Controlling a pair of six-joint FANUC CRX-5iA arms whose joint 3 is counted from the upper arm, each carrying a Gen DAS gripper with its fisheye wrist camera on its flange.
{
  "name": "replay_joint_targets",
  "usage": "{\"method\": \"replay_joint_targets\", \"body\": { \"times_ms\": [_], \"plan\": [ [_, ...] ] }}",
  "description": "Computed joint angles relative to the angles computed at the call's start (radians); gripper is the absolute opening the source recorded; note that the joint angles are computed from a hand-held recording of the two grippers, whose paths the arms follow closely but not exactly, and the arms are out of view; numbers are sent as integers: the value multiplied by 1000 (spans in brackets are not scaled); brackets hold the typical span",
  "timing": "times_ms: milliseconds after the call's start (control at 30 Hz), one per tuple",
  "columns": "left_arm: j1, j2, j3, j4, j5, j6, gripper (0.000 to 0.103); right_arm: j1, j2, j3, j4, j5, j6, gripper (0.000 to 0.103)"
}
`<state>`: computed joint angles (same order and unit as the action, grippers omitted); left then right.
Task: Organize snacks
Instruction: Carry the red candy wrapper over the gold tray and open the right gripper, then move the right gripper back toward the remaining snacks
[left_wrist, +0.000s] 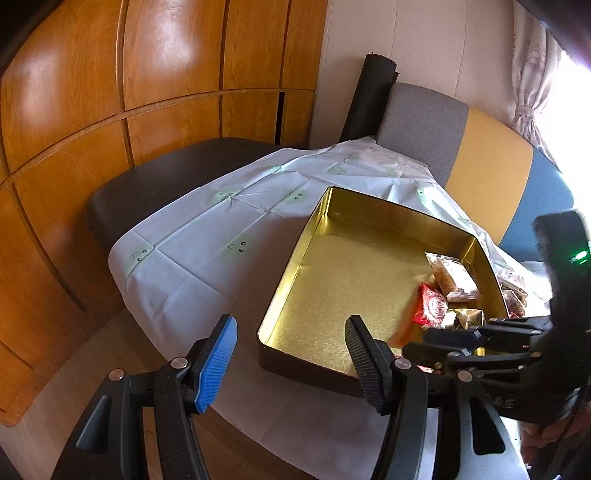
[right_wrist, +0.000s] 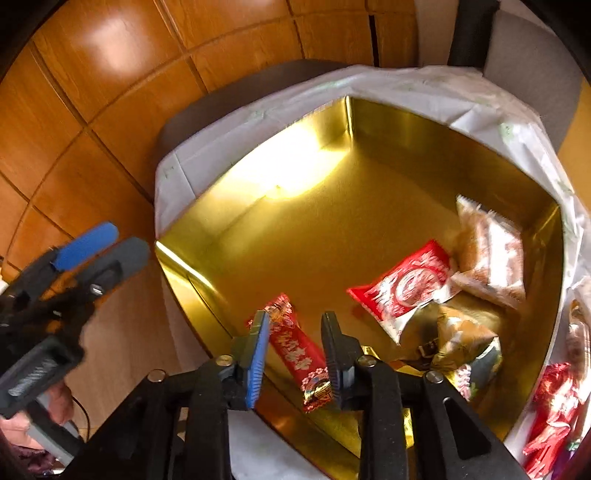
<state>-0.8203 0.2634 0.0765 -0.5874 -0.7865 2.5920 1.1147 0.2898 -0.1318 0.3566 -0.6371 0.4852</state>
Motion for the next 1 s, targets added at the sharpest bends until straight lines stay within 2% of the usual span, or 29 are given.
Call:
{"method": "replay_joint_targets", "body": {
  "times_ms": [200, 300, 433, 533, 600, 733, 1000],
  "plan": [
    [-17, -4, 10, -13, 4, -10, 62, 40, -107, -164, 253, 34, -251, 33],
    [-28, -2, 21, -13, 7, -33, 62, 67, -162, -233, 359, 0, -355, 40],
    [-47, 2, 39, -24, 9, -62, 62, 103, -236, -312, 441, -80, -453, 49],
    [-56, 6, 50, -8, 21, -97, 62, 137, -301, -369, 463, -160, -507, 52],
    [-67, 14, 65, -2, 22, -119, 62, 156, -341, -407, 467, -209, -546, 59],
    [-85, 35, 95, 14, 17, -162, 62, 200, -419, -469, 437, -323, -594, 59],
    [-119, 82, 154, 57, 8, -260, 62, 280, -562, -573, 376, -530, -692, 70]
  ]
}}
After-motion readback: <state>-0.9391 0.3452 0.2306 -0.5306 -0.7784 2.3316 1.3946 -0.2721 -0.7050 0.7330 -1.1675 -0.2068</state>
